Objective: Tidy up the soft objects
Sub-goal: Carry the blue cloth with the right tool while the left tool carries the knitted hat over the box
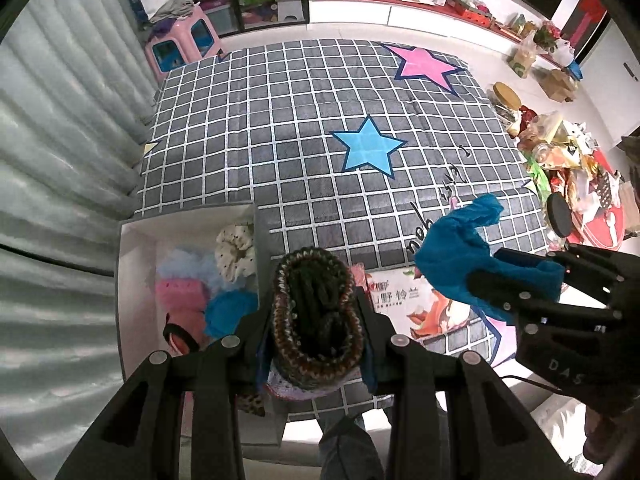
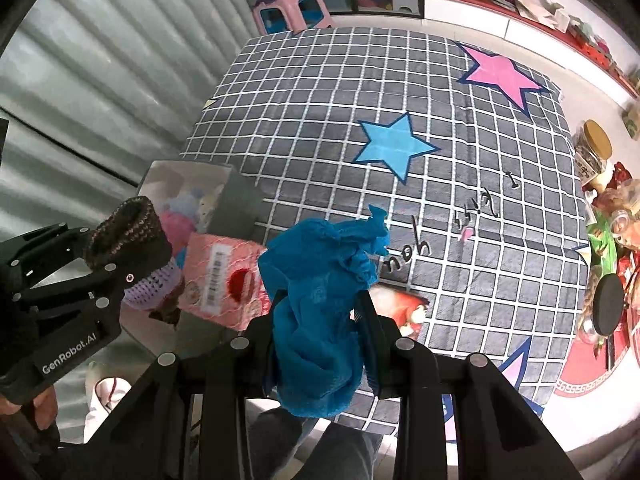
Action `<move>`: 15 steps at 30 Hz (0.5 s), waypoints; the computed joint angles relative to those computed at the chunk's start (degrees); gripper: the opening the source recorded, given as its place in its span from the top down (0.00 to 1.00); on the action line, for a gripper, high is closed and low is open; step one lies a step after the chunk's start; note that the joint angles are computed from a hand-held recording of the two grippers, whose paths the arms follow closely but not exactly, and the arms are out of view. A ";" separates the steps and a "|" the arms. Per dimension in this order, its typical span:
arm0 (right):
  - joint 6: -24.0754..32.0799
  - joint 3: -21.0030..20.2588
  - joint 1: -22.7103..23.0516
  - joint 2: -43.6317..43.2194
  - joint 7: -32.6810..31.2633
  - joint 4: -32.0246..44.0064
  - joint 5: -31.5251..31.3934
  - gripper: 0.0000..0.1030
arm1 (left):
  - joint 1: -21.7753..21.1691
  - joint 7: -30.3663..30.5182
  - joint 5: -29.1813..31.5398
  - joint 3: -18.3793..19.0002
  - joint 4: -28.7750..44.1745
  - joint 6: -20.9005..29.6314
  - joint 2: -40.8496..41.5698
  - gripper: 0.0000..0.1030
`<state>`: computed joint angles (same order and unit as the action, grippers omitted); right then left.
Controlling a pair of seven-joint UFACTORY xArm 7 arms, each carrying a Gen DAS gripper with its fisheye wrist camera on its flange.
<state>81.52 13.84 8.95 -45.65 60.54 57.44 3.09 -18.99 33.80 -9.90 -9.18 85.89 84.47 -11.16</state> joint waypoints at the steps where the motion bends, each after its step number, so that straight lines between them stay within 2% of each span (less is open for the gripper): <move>1: 0.01 0.35 0.06 0.55 0.10 0.51 0.03 0.67 | 0.11 0.44 -0.11 0.23 -0.22 0.10 -0.31 0.63; 15: -0.76 2.25 1.95 7.92 -0.87 7.35 -1.80 0.67 | 3.06 2.05 -1.90 2.78 -1.01 0.82 -2.24 0.63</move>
